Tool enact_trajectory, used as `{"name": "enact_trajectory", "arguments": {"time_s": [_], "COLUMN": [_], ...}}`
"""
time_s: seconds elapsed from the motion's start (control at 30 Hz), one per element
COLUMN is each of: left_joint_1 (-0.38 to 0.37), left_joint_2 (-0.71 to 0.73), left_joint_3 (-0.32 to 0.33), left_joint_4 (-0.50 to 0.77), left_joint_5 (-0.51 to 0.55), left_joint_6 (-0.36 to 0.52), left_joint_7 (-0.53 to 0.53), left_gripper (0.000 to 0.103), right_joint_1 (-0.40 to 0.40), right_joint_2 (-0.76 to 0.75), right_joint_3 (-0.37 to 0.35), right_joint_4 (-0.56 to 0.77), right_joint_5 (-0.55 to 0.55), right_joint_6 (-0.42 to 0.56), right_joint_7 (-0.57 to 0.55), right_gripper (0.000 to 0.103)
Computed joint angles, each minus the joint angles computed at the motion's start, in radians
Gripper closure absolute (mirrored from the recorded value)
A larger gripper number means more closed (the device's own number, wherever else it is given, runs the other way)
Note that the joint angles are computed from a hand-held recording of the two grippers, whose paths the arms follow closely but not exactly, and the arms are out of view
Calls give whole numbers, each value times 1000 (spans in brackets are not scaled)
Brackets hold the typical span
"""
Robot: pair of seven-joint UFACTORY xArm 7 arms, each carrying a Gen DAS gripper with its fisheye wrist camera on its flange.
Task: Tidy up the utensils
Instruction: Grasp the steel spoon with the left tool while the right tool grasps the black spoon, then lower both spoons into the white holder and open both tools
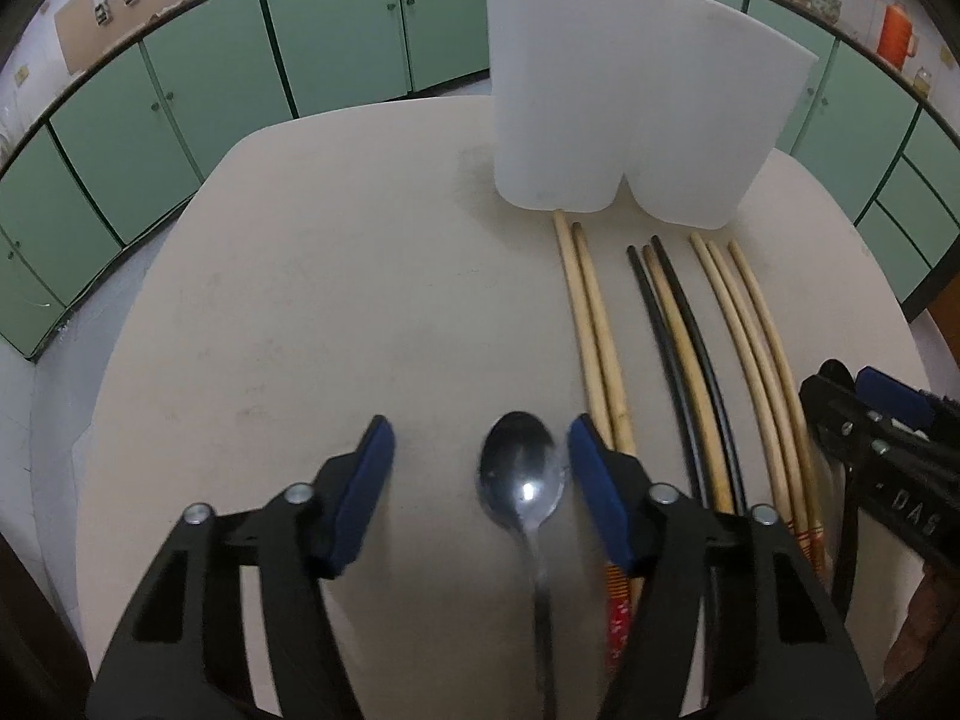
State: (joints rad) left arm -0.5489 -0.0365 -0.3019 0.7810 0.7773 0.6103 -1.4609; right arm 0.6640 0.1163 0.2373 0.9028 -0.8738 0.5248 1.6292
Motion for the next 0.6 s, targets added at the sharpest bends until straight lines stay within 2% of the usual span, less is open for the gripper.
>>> {"name": "enact_trajectory", "arguments": {"time_s": [0.1, 0.17, 0.2, 0.27, 0.33, 0.4, 0.5, 0.53, 0.6], "left_joint_1": [-5, -8, -9, -12, -12, 0, 53, 75, 98], "left_joint_2": [-4, -1, 0, -3, -13, -56, -173, -217, -271], "left_joint_3": [-6, -8, -8, -9, -10, -12, -55, -87, -121], "left_joint_4": [-1, 2, 4, 1, -13, -60, -159, -182, -208], "left_joint_5": [-7, -2, 7, 18, 43, 105, 314, 398, 476], "left_joint_6": [7, -1, -5, -7, -25, -90, -173, -168, -161], "left_joint_7": [4, -2, -6, -11, -25, -91, -297, -382, -469], "left_gripper": [58, 70, 77, 77, 77, 77, 77, 77, 77], "right_joint_1": [10, 10, 7, 1, -8, -15, -34, -45, -65], "right_joint_2": [7, 5, 0, -13, -42, -83, -145, -159, -188], "right_joint_3": [6, 4, 2, -1, -12, -7, 28, 40, 58], "right_joint_4": [14, 12, 6, -12, -50, -84, -114, -122, -134], "right_joint_5": [5, -3, -7, -19, -120, -259, -453, -504, -603], "right_joint_6": [36, 31, 15, -12, -85, -104, -65, -62, -63], "right_joint_7": [-12, -18, -21, -16, 73, 187, 330, 373, 459], "right_gripper": [52, 70, 71, 71, 71, 72, 72, 72, 72]}}
